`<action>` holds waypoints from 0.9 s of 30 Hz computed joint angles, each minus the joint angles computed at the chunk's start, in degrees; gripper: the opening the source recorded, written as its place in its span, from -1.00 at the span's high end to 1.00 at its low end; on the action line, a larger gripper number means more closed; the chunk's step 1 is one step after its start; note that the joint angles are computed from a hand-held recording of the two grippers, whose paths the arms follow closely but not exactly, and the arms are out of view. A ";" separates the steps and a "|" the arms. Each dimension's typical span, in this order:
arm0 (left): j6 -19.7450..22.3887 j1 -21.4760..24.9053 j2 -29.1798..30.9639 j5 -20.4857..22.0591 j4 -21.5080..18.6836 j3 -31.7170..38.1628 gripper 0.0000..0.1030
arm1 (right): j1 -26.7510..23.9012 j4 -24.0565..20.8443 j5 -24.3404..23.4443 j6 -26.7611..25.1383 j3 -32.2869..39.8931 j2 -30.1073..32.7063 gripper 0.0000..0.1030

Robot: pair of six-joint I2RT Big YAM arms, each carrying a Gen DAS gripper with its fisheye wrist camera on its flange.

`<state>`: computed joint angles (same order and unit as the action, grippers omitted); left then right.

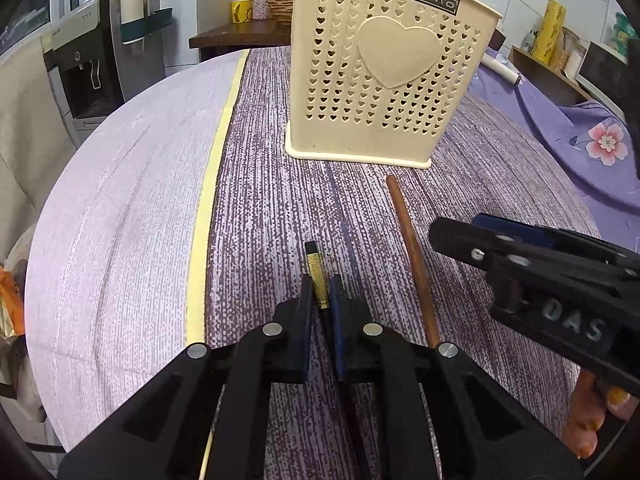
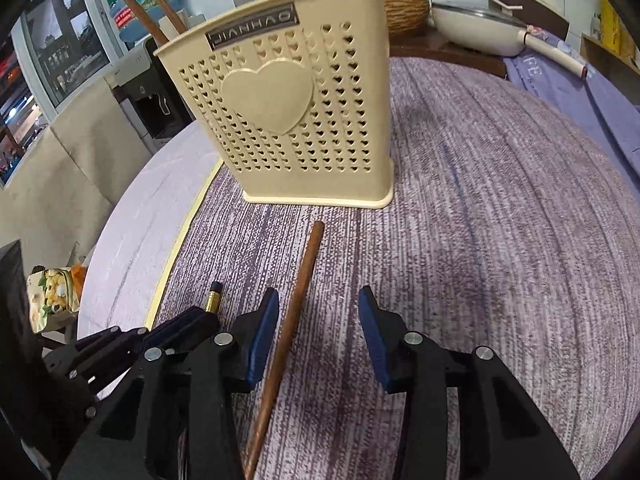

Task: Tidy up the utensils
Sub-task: 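Grasp the gold-tipped black chopstick with the left gripper while the right gripper grasps a wooden chopstick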

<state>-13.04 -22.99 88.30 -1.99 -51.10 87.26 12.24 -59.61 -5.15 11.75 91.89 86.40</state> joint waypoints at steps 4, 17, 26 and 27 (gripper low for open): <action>0.32 0.36 -0.45 0.08 0.05 -0.46 0.82 | 1.10 -1.76 1.26 -0.46 2.45 2.54 0.33; 1.17 0.33 -1.06 -1.11 1.23 -1.56 0.82 | 2.79 -3.92 6.86 0.32 6.74 6.78 0.81; 1.21 0.42 -1.07 -0.93 1.61 -1.68 0.83 | 0.69 -1.29 1.09 1.75 4.42 5.25 0.84; 1.00 0.57 -1.06 -0.51 1.61 -1.64 0.83 | 0.52 -0.68 0.75 1.84 3.94 4.85 0.84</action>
<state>-12.04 -22.42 87.24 -2.50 -49.49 85.61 12.76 -60.30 -4.41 13.59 95.83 91.24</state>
